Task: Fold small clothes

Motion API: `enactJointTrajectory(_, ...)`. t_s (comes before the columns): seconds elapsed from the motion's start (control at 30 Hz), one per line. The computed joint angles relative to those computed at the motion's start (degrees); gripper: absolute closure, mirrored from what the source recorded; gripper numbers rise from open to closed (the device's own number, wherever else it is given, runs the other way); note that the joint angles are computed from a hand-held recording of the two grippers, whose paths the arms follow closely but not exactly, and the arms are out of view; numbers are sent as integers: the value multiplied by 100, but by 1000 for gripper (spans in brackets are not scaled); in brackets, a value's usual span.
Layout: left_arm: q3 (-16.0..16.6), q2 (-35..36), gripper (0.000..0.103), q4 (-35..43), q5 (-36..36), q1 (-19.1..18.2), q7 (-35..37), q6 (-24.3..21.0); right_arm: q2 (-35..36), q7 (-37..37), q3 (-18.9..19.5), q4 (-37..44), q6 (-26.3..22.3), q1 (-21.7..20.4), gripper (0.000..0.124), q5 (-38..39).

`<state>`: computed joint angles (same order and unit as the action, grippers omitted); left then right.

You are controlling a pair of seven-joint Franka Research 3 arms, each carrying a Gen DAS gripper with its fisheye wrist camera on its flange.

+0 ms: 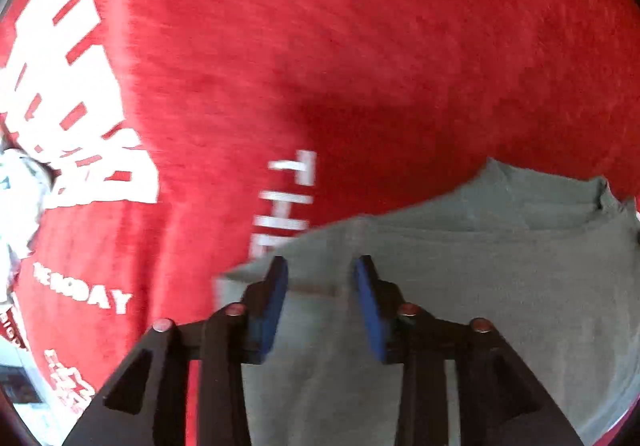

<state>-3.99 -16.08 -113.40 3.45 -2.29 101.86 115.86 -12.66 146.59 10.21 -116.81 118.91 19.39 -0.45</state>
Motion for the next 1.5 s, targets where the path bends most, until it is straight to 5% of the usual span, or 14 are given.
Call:
enactJointTrajectory(0.07, 118, -20, 64, 186, -140, 38, 153, -264, -132, 283, 26, 9, -343, -42, 93, -68)
enactJointTrajectory(0.2, 284, -370, 64, 241, -394, 93, 522, -819, -711, 409, 105, -336, -266, -7, 93, 106)
enactJointTrajectory(0.47, 445, -1634, 64, -716, -488, 86, 692, -1652, -1200, 361, 657, -386, -393, 472, 93, 586)
enactJointTrajectory(0.83, 943, -2354, 53, -1572, -321, 334, 708, -1868, -1435, 730, 918, -797, -843, 973, 98, 866)
enactJointTrajectory(1.03, 874, -2434, 53, -1347, -103, 397, 813, -2128, -1829, 966, 875, -898, -1397, 1016, 98, 1187)
enactJointTrajectory(1.23, 883, -1902, 53, -618, -398, 319, 650, -1726, -2344, 1344, 926, -911, -1189, 667, 107, 1055)
enactJointTrajectory(1.5, 422, -876, 53, -375, -472, 236, 64, -845, -1536, 701, 716, -695, -356, 393, 107, 810)
